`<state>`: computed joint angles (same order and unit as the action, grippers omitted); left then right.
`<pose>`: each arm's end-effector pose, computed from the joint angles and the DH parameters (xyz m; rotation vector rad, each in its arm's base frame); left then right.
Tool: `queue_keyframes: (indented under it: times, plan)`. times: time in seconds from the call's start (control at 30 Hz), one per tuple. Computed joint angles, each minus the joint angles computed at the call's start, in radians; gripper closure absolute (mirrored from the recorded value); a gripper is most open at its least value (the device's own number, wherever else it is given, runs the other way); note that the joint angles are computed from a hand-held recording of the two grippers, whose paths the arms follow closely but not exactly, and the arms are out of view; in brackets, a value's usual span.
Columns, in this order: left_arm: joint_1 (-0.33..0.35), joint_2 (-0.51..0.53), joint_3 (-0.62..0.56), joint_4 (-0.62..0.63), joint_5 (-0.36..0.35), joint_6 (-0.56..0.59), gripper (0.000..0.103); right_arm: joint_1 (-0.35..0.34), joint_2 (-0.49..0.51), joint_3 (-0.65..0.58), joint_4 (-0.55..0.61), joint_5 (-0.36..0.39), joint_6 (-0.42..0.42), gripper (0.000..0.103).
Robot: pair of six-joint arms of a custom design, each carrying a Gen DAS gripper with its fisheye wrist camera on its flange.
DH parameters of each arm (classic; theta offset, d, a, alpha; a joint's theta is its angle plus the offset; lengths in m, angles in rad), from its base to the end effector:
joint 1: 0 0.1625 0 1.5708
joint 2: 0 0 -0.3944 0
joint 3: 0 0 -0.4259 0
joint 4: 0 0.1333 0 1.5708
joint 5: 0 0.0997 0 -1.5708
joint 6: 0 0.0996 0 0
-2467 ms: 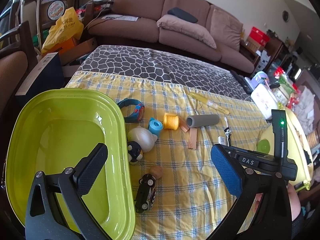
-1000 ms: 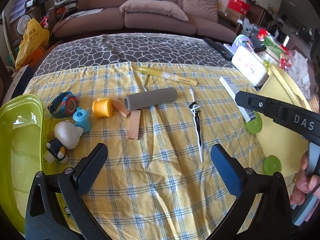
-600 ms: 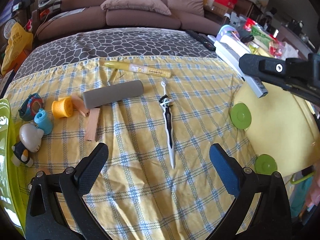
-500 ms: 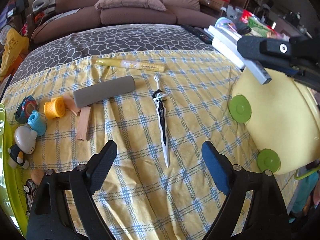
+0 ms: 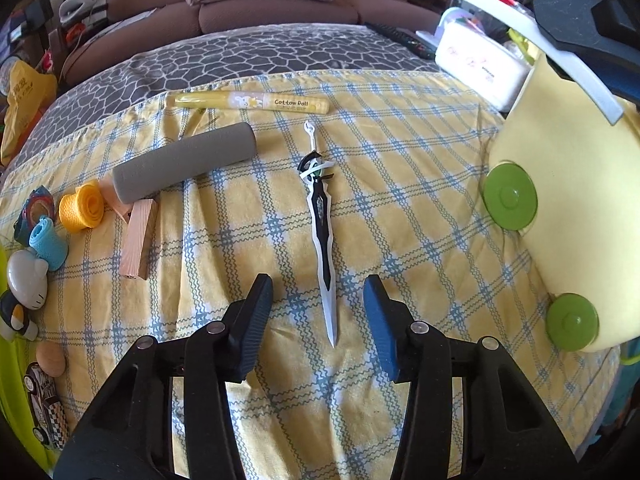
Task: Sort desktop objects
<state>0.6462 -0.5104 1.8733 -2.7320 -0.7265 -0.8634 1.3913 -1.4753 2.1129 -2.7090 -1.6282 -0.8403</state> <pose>-0.2872 -0.4769 -0.1463 0.1807 2.3729 -0.6818 0.0336 -0.5295 0.2622 0.8857 -2.6457 0.5834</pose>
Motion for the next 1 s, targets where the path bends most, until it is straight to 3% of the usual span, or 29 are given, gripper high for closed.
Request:
queue_keyframes:
  times: [0.07,0.17,0.7,1.0]
  plan:
    - [0.001,0.003,-0.003,0.006,0.009,-0.001,0.067,0.0,0.001,-0.001,0.0,0.0,0.0,0.084]
    - [-0.001,0.0,-0.004,0.024,0.01,-0.004,0.095,0.001,0.001,-0.001,-0.001,-0.002,0.0,0.084]
    - [-0.017,-0.043,0.043,-0.039,0.014,0.008,0.096,-0.005,0.017,-0.009,-0.009,-0.015,-0.008,0.088]
    - [-0.044,-0.136,0.134,-0.102,0.047,-0.023,0.096,0.006,0.04,-0.012,-0.011,-0.048,-0.003,0.085]
